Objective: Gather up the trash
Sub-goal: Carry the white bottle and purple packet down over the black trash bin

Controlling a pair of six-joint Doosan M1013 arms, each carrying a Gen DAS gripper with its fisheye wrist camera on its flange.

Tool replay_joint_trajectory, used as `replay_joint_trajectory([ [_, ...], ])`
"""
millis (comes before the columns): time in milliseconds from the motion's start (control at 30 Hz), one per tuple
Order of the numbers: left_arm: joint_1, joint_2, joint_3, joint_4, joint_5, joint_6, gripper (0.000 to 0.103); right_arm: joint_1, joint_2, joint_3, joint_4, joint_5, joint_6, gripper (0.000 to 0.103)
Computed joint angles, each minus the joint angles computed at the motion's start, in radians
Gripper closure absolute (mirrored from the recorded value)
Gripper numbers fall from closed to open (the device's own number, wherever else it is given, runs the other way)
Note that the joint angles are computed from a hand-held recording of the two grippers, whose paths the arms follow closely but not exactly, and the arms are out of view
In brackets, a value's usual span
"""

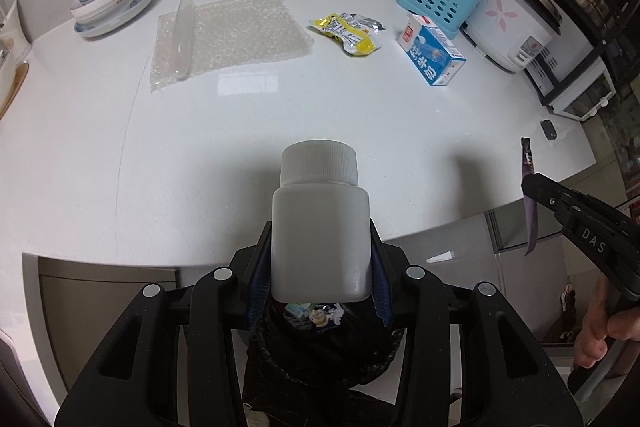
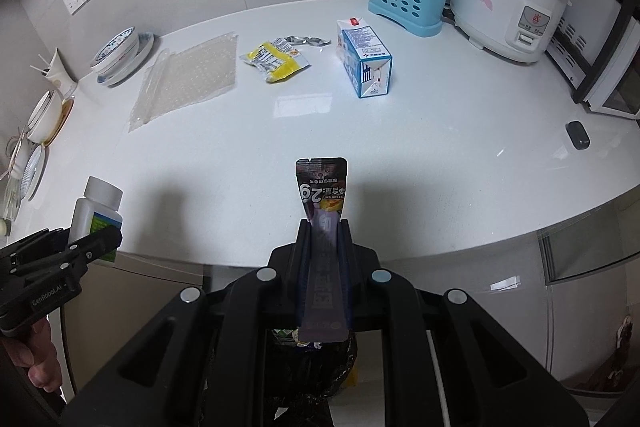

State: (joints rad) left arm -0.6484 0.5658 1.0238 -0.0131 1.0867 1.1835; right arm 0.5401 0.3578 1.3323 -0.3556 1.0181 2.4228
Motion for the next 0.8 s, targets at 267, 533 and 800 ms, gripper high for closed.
replay_joint_trajectory([
  [267, -0.025, -0.056, 0.099, 0.002, -0.048, -0.018, 0.062, 0.026, -0.033, 0.072, 0.013, -0.044, 0.014, 0.091],
  [533, -0.049, -0.09, 0.172, 0.002, -0.075, -0.03, 0.062, 0.037, -0.064, 0.136, 0.045, -0.089, 0.019, 0.091],
  [800, -0.066, -0.106, 0.227, -0.003, -0.082, -0.021, 0.062, 0.056, -0.082, 0.183, 0.016, -0.081, 0.047, 0.091],
])
